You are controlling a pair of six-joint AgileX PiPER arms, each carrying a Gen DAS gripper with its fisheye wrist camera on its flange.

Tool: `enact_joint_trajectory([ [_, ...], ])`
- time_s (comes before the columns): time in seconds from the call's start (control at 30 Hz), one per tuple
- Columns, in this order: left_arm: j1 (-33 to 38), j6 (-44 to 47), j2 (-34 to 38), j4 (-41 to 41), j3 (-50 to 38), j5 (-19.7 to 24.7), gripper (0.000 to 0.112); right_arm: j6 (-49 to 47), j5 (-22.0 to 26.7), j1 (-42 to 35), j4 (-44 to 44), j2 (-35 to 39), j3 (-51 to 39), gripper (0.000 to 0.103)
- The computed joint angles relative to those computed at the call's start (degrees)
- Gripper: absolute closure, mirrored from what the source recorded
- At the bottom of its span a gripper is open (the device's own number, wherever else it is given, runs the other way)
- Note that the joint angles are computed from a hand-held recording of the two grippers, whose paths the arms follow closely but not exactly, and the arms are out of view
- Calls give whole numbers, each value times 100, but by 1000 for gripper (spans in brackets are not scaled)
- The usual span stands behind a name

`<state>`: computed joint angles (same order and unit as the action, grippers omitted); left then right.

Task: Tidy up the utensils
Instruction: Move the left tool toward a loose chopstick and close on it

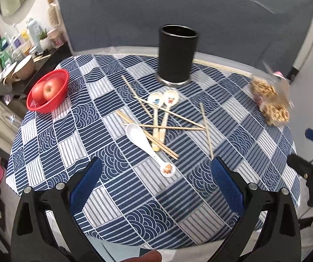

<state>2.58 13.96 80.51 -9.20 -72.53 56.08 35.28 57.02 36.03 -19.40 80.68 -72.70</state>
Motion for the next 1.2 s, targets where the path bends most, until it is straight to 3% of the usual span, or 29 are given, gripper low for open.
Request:
enact_joint_trajectory([
  [0.43,322,-149,1639,-6,-1372,156,15,-681,232,-411,418,1246,-1130,8],
  [0.77,136,-653,2954,572,-2789,215,15,-1181,437,-655,841,2113,-1871,8],
  [1.07,48,-680,4184,656,-4354,759,15,-1467,601,-882,1095,2961,-2408,8],
  [1.2,85,-744,4899,595,-5367,1244,15,-1512,695,-949,1192,3306,-2657,8],
])
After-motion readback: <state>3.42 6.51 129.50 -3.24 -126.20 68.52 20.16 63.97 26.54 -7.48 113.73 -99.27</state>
